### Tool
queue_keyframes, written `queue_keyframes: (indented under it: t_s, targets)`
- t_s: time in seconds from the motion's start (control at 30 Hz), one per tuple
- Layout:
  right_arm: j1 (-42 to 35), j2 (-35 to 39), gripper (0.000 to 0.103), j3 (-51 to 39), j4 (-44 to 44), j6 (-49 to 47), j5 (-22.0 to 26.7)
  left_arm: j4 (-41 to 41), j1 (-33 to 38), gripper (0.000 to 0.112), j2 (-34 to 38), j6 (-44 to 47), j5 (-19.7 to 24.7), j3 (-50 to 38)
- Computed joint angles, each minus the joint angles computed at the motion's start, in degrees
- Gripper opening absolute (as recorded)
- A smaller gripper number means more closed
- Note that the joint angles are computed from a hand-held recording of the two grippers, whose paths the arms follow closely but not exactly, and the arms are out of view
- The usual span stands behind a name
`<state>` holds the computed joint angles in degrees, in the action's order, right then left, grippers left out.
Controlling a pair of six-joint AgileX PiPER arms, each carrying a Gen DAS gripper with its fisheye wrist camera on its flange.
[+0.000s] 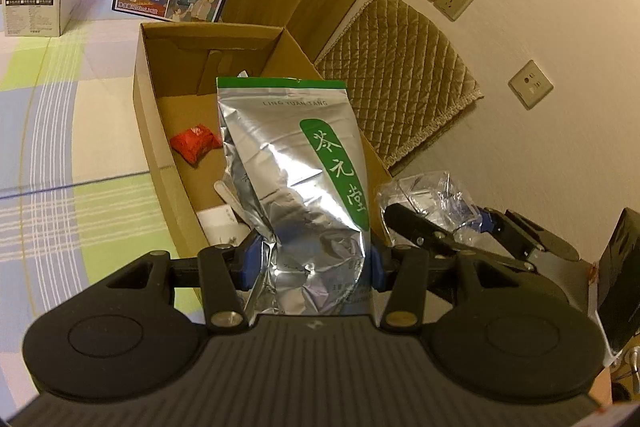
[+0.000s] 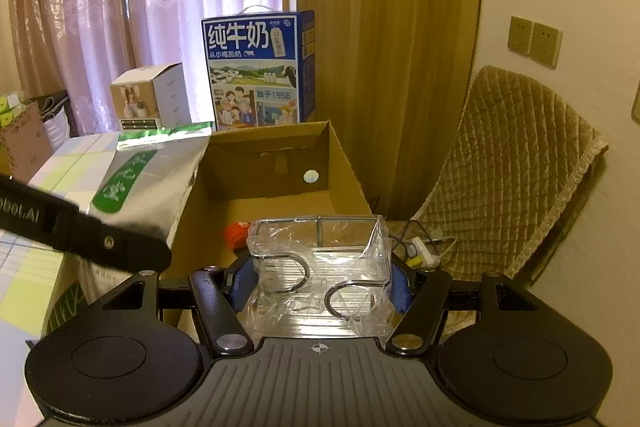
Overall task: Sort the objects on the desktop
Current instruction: 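Lift and carry the pouch with the left tool while the right tool carries the clear packet to the box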
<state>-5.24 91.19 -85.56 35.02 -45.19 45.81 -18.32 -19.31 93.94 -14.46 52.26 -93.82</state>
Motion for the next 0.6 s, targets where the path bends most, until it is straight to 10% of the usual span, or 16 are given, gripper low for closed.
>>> queue_keyframes:
  t_s: [0.6]
  targets:
    - [3.2, 9.3, 0.062, -9.9, -3.2, 2.5, -1.3, -1.2, 3.2, 0.045, 10.3, -1.5, -0.3, -10.6]
